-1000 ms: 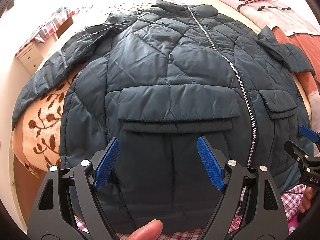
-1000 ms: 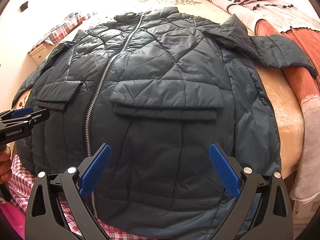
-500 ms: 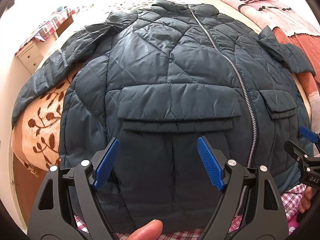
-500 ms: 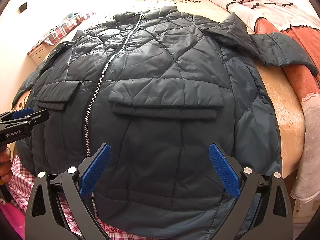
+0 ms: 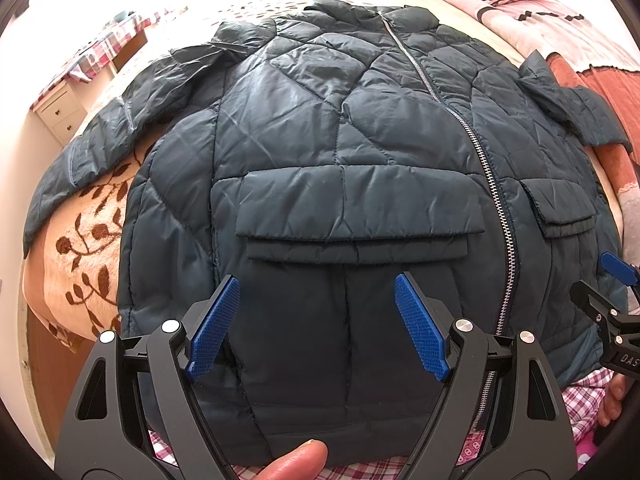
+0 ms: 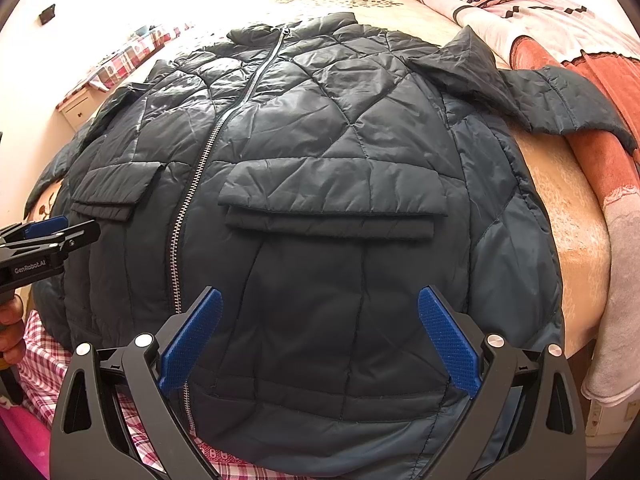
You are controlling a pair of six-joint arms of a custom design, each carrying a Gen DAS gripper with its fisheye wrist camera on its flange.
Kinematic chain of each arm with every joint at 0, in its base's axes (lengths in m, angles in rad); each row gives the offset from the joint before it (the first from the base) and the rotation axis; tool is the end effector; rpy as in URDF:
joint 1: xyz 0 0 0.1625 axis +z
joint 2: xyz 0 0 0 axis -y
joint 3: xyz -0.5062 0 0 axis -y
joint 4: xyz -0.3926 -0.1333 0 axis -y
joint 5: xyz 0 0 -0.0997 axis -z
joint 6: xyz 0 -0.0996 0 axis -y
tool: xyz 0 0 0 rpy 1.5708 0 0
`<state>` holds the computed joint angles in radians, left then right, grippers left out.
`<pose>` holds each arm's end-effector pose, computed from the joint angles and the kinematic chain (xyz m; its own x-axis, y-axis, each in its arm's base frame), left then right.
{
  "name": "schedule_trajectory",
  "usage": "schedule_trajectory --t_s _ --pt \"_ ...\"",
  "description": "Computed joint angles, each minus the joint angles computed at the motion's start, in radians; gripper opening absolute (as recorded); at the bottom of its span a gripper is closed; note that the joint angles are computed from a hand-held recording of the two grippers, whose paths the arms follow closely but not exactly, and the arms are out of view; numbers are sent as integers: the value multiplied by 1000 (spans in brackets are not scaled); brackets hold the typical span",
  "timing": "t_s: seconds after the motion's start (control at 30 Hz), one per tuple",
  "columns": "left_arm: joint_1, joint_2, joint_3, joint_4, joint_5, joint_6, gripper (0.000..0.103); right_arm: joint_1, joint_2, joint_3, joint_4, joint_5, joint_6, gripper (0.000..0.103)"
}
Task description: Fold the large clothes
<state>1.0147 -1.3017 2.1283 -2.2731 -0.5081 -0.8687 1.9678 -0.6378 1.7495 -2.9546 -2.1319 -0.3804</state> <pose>-0.0734 -0.5354 0.3012 -0.6299 -0.4182 -0.6545 0.0665 0.8106 -0.5818 0.3445 -0.6139 0.0575 -0.6381 -0.5113 0.5757 -0.6563 0.7522 -0.0592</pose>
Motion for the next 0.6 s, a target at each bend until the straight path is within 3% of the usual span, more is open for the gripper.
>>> schedule_trajectory --t_s 0.6 --pt "2 -5 11 -1 -6 -5 80 -1 -4 0 -2 20 1 95"
